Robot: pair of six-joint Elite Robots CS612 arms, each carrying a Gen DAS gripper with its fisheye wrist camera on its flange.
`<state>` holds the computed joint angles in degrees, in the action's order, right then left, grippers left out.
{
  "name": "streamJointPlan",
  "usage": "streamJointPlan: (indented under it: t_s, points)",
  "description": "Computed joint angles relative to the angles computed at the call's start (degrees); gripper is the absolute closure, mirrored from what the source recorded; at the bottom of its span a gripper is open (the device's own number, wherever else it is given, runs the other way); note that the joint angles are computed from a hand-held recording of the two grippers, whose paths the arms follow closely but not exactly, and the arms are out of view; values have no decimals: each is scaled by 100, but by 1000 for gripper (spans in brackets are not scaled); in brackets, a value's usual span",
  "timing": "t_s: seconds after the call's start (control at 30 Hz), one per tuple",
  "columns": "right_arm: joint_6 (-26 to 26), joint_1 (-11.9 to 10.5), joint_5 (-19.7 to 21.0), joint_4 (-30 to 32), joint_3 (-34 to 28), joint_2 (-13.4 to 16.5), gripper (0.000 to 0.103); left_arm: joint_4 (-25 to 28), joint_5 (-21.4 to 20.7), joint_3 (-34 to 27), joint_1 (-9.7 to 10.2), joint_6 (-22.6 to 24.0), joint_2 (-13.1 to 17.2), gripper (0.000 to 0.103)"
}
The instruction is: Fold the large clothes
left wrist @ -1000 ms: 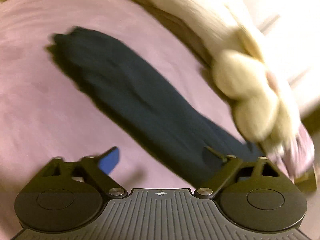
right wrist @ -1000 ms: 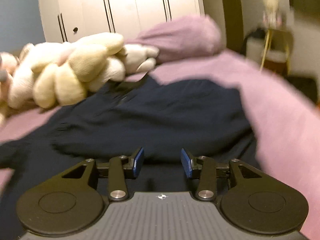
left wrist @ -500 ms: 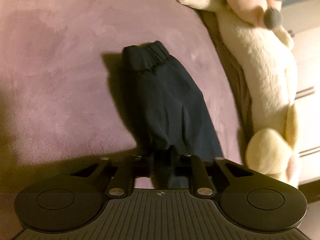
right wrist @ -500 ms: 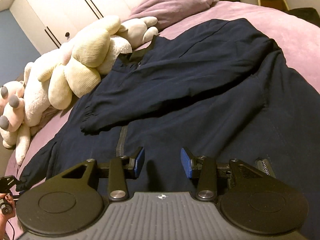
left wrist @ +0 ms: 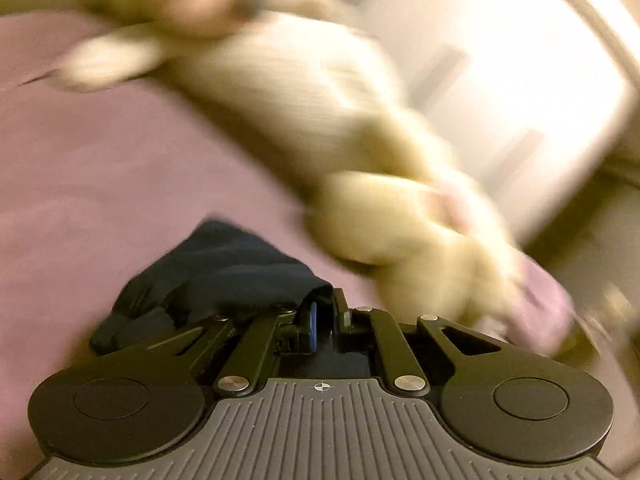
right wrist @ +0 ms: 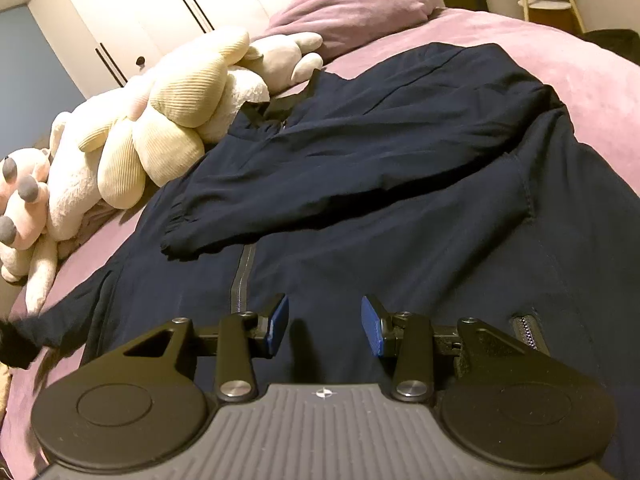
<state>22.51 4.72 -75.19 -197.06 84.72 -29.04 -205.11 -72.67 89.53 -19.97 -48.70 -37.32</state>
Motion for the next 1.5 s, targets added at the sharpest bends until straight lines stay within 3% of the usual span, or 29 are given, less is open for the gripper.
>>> streamJointPlan:
  t_s: [0.07, 0.17, 0.2, 0.23, 0.3, 0.37, 0.43, 0.53, 0.63, 0.73, 0.77, 0.83, 0.9, 1.0, 1.17, 1.3, 1.33, 1.37, 1.5]
  points:
    - [-9, 11, -22, -9, 26, -12, 63, -110, -699, -317, -152, 598, 78, 94]
    - [65, 3, 66, -22, 68, -32, 63, 324, -1170, -834, -462, 1423, 286, 86]
    - [71, 0, 88, -23, 85, -41, 63, 542, -1203, -975, -567, 1595, 364, 66]
    - [63, -2, 99, -12, 111, -57, 63, 788, -1263, -1151, -663, 1671, 475, 36]
    - [32, -15, 137, 8, 157, -87, 63, 1109, -1243, -1315, -814, 1465, 620, 18]
    - [-18, -35, 163, 52, 204, -124, 63, 1109, -1287, -1323, -898, 1136, 724, 18]
    - [-86, -50, 144, 83, 234, -158, 63, 961, -975, -1133, -976, 831, 727, 11]
    - [-180, -80, 142, 27, 243, -166, 63, 1071, 290, -866, -1137, 561, 689, 7]
    - [-78, -106, 307, 97, 110, -111, 63, 1817, 1310, -714, -1203, 203, 615, 7]
    - [295, -142, 828, 105, -149, 11, 57, 2472, 2305, -674, -1244, -597, 640, 2]
    - [468, -143, 1042, 86, -274, 77, 48, 2555, 2391, -650, -1238, -767, 663, 0]
    - [763, -109, 1417, 142, -607, 243, 43, 2445, 2059, -634, -1150, -895, 764, 0]
    - [837, -23, 1498, 405, -983, 383, 43, 1880, 2064, -557, -1132, -909, 855, 0]
    - [899, 62, 1473, 679, -1530, 588, 42, 1800, 2146, -562, -1139, -843, 893, 0]
    - [1282, 88, 1932, 1589, -2221, 898, 43, 1537, 2119, -565, -1132, -854, 953, 0]
    - [1505, 136, 1944, 1610, -2414, 1042, 44, 1588, 2153, -549, -1180, -877, 937, 0]
    - [1629, 140, 1968, 1579, -2474, 1081, 50, 1586, 2150, -552, -1177, -877, 938, 0]
    - [1724, 138, 2028, 1591, -2535, 1113, 63, 1535, 2164, -472, -1200, -894, 910, 0]
    - [1598, 140, 2130, 1662, -2560, 1085, 86, 1506, 2147, -471, -1197, -903, 911, 0]
